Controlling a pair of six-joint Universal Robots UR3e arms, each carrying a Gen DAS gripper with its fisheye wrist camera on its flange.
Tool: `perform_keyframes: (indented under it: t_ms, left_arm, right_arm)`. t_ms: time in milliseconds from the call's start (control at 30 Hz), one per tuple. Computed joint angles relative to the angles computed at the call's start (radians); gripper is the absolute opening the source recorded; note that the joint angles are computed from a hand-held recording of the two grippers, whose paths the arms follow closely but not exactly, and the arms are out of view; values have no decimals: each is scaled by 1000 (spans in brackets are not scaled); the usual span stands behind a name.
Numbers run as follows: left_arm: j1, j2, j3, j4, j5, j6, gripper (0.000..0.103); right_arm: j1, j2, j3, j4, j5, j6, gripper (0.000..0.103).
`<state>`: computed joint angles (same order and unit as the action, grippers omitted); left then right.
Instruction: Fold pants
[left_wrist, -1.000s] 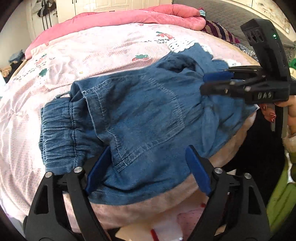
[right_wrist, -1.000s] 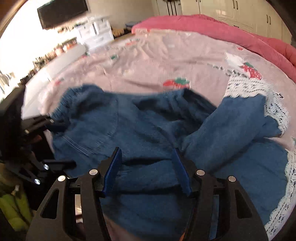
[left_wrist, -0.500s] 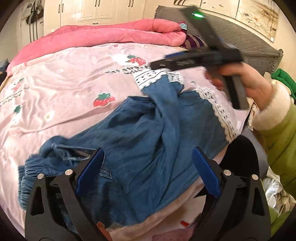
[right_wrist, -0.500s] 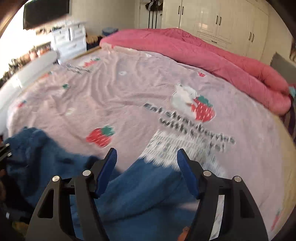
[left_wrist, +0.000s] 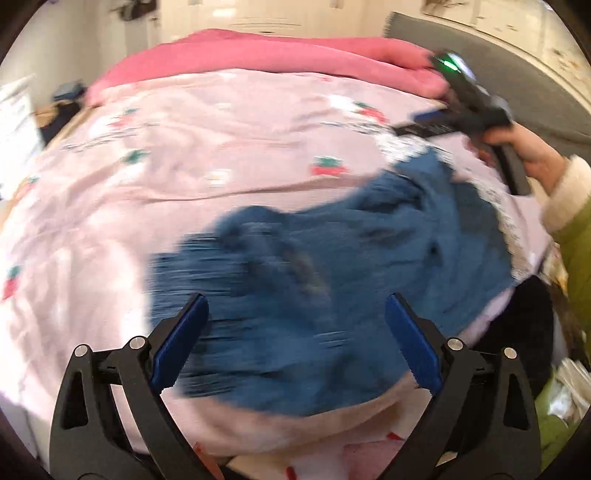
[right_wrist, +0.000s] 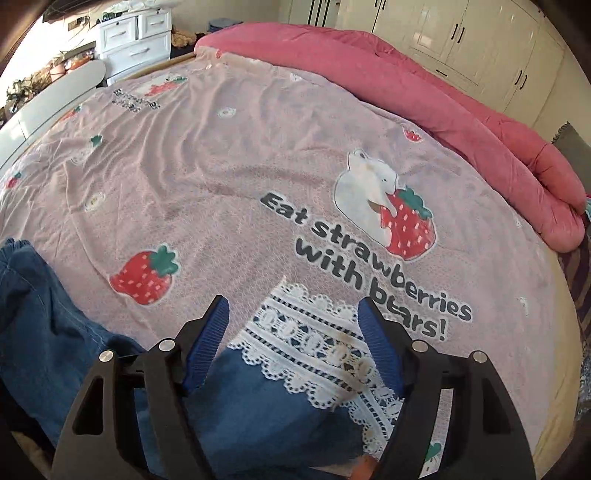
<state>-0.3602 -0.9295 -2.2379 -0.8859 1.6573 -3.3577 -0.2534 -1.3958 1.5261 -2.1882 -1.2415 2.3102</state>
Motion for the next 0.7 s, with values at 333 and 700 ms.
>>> perform_keyframes:
  t_ms: [333,700]
  left_arm:
    - [33,6,41,84,-134,30,91]
    - [226,135,-174,-13,-285,131,86]
  right_arm:
    - [-32,-24,17,7,44,13,74]
    - [-29,-63,52,15,47,-9,74]
